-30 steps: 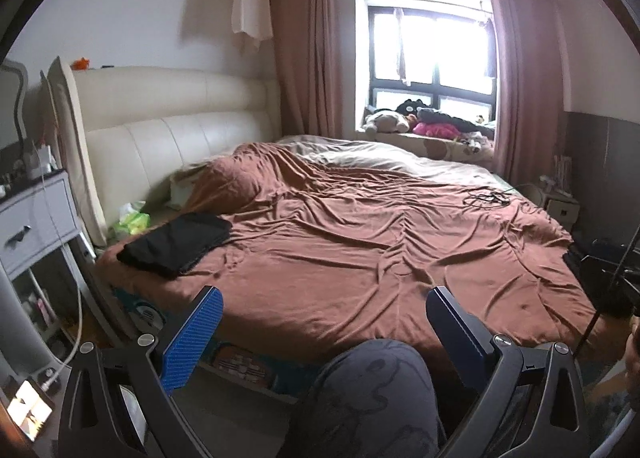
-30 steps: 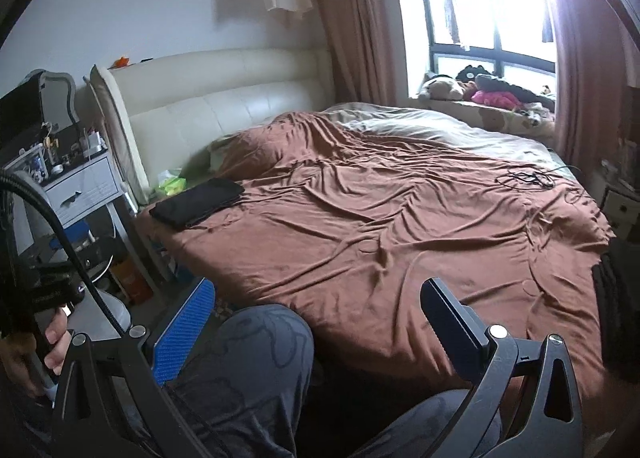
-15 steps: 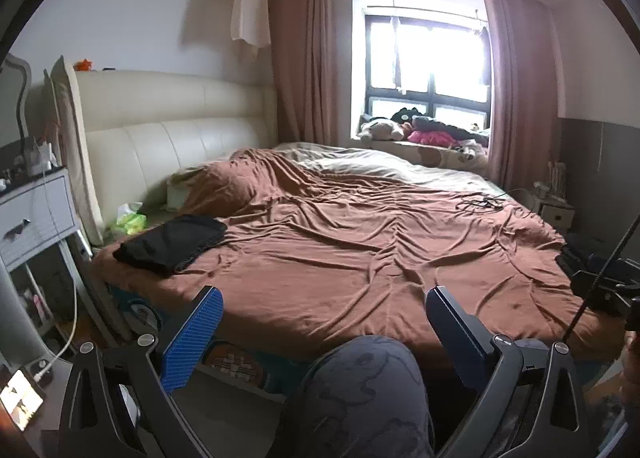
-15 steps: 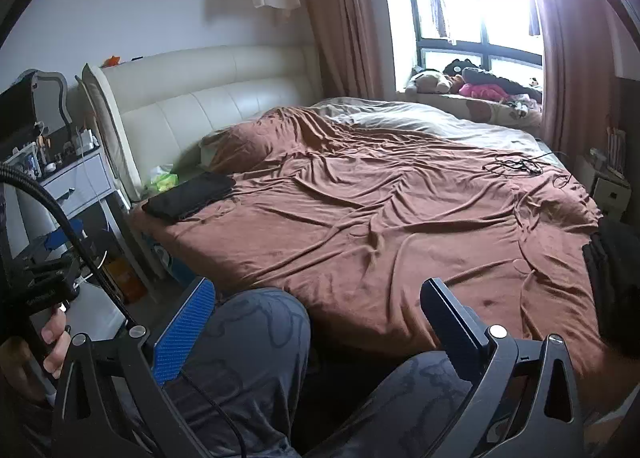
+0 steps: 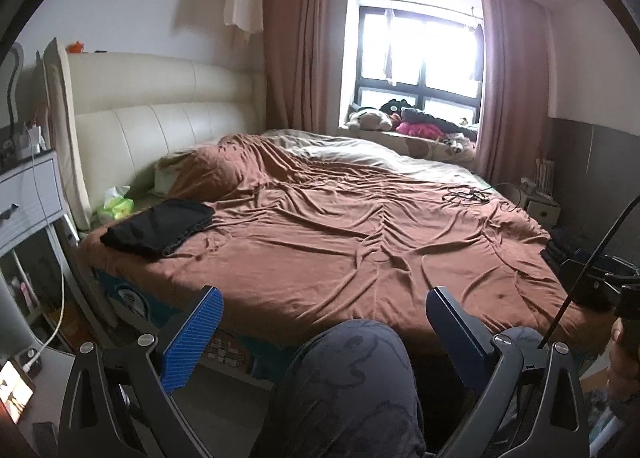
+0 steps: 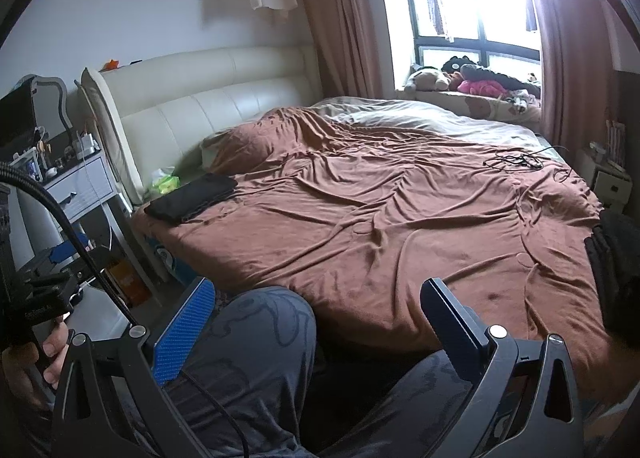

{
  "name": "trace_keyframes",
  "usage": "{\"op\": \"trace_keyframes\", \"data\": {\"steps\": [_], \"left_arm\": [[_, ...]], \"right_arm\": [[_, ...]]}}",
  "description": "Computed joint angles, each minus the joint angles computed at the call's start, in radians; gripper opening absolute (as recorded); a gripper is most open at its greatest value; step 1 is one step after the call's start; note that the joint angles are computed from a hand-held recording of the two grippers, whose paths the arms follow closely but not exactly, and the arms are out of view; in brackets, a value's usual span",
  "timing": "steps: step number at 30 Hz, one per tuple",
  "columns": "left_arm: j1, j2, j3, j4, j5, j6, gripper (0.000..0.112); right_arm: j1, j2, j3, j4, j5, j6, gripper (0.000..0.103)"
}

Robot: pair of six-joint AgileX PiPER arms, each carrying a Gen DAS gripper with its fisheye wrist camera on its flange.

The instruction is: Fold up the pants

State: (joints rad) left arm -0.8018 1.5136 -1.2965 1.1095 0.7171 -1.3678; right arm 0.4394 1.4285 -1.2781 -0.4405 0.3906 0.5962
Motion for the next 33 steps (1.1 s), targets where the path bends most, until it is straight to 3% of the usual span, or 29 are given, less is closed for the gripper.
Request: {"op": "trace_keyframes", "data": {"steps": [7,15,33], "left_arm": [[0.013,-0.024,0.035,0.007,-0.041,-0.023,0.102],[-0.021,-0.037,0.049,0.065,0.009,-0.064,0.103],[-0.034,-0.058,0.064,0.078,0.012,-0.071,0.102]], "right_arm": [[0.001,-0.002,0.005,0.000,0.000,0.001,0.103],[0.008,-0.016,0.020,-0.023,-0.002,0.029,0.103],[0.027,-0.039,0.057,-0.084,-0.020,0.102,0.103]]}}
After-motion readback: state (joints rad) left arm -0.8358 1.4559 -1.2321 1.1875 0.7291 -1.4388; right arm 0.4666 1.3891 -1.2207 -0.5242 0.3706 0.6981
